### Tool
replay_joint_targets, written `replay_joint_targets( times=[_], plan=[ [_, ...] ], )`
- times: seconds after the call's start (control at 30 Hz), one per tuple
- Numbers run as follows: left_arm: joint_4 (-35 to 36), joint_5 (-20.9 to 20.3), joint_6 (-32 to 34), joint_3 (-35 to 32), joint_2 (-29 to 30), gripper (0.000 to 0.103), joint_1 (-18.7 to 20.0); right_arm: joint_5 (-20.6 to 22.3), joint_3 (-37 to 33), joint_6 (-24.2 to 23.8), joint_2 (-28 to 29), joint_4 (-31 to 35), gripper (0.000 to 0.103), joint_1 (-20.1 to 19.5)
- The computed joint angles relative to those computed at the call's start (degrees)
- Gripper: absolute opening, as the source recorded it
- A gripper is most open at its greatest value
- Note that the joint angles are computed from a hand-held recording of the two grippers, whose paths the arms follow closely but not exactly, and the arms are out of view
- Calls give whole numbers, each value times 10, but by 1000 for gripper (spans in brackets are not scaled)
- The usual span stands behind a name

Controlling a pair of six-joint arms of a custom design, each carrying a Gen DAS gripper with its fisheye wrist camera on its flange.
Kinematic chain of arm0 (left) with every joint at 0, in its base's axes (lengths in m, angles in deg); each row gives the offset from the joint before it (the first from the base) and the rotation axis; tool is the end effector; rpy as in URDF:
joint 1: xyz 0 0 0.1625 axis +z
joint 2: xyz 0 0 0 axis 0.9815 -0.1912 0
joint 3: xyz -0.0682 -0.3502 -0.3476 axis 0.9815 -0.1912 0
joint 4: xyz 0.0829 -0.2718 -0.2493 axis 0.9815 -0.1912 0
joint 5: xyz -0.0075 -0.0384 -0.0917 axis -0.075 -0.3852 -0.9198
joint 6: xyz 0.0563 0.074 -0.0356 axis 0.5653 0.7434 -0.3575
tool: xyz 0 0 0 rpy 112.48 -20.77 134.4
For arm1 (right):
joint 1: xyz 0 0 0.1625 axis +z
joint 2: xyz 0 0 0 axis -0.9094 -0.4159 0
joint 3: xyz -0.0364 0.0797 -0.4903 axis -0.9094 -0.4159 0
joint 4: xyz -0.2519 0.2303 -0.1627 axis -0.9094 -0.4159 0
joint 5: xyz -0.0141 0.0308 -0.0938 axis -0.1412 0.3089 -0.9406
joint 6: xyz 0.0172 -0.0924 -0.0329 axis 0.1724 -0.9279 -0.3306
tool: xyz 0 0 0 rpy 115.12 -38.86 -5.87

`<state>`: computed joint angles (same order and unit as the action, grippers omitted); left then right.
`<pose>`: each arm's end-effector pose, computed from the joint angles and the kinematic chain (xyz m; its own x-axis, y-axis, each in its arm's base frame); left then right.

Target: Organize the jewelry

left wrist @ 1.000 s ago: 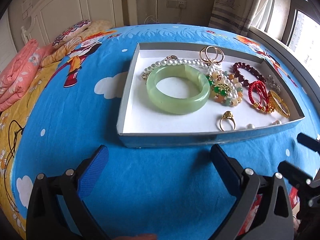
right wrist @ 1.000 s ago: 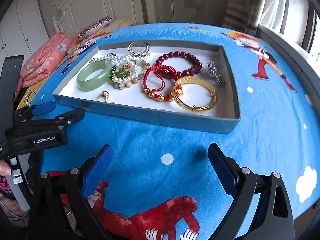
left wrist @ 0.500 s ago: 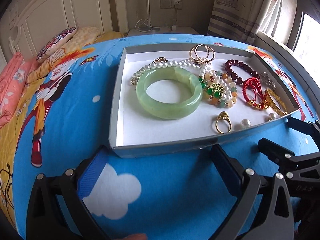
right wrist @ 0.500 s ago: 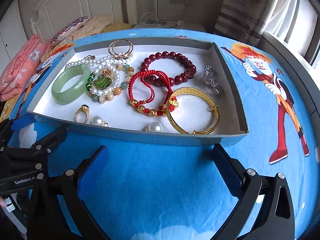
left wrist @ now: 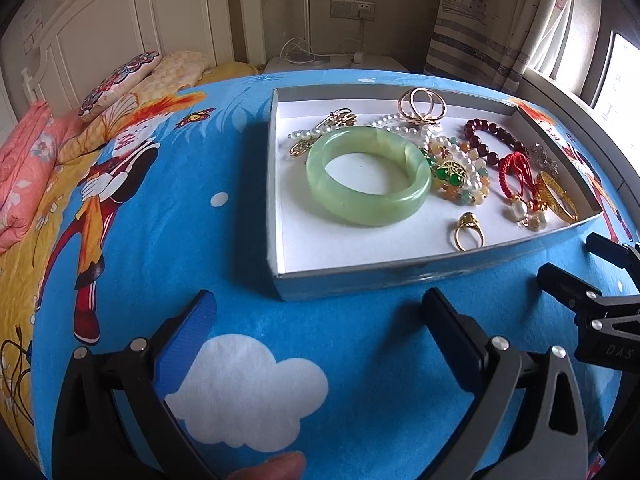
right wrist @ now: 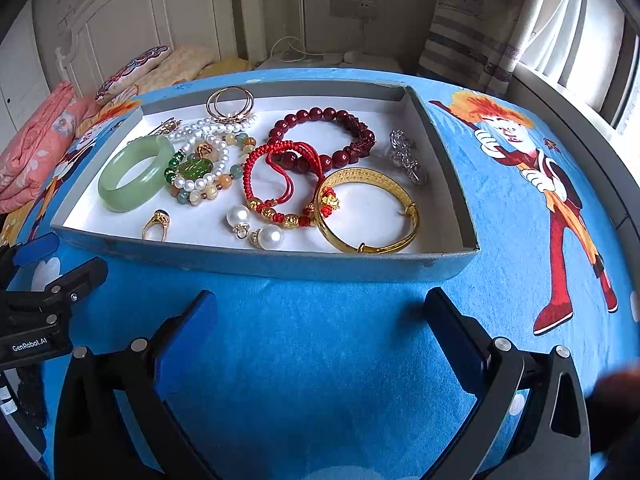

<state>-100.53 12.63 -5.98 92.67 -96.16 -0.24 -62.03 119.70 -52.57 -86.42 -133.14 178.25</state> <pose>0.0528 -0.7247 0.3178 -0.6965 0.1672 -0.6978 0.5184 0.7897 -0.3282 0.3592 -0.7030 -0.0966 -0.7114 0.0014 0.7028 -0.4158 0.8054 -0.4225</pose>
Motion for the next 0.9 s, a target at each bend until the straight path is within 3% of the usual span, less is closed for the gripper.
replay_joint_targets(
  times=[0.9],
  plan=[
    [-4,1,2,6,-1,101,0,0,-2,0,2,0,99,0]
  ],
)
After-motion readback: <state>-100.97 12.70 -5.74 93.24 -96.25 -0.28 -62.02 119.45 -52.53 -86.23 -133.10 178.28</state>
